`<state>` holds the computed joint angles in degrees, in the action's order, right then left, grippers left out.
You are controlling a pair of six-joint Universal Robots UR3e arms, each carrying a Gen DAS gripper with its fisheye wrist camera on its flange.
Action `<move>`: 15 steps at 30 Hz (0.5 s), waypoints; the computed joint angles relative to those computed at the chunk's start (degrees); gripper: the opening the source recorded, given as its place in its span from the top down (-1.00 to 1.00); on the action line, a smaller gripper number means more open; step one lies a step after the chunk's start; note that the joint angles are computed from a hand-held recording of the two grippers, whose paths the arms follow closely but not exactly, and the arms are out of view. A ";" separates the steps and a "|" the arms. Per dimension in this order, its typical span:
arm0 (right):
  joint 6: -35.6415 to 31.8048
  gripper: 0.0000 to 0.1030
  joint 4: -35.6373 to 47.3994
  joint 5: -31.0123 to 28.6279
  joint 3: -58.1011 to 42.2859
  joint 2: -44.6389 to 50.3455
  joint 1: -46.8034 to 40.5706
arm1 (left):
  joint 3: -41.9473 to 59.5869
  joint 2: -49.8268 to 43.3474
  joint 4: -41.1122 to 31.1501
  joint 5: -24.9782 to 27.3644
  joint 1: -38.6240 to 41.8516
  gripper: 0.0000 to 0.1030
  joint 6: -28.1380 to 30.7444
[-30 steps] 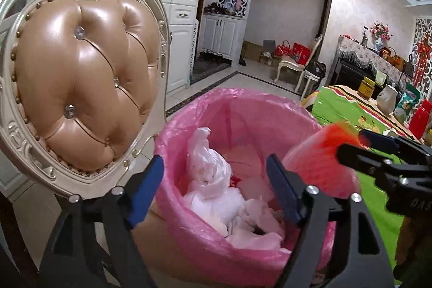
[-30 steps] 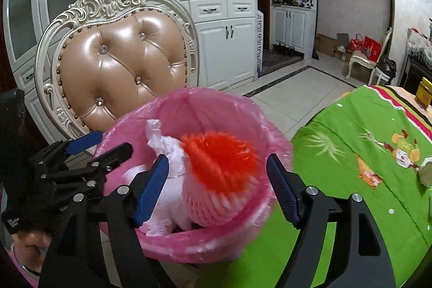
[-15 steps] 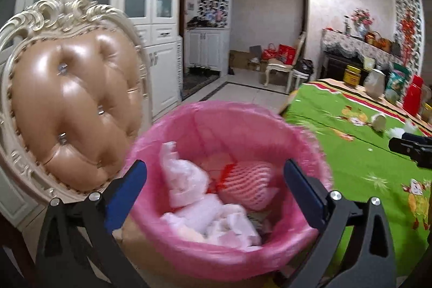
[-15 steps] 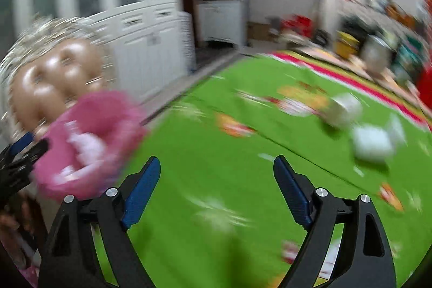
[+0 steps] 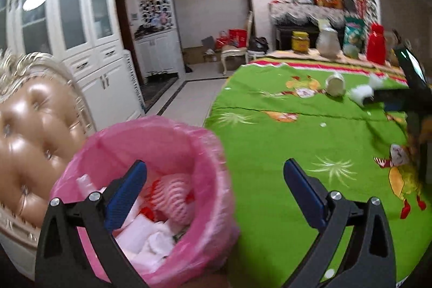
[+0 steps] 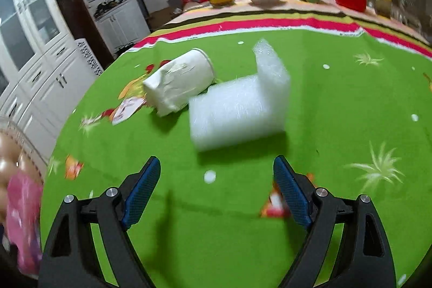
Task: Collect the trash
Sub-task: 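Grasp the white foam block with the right gripper while the left grasps the white paper cup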
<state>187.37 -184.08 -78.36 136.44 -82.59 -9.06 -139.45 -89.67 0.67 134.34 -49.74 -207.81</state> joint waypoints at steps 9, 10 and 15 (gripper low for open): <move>5.79 -0.57 7.23 -3.47 -18.78 12.33 0.93 | 11.25 -10.80 0.41 -3.42 0.23 -0.91 7.10; 5.50 -0.57 8.38 -4.17 -20.73 13.59 0.93 | 11.77 -11.23 0.36 -3.97 0.54 -0.91 7.43; 0.49 -0.36 10.96 -7.12 -24.26 15.75 1.48 | 18.68 -14.18 -2.96 -9.34 3.33 -0.91 8.56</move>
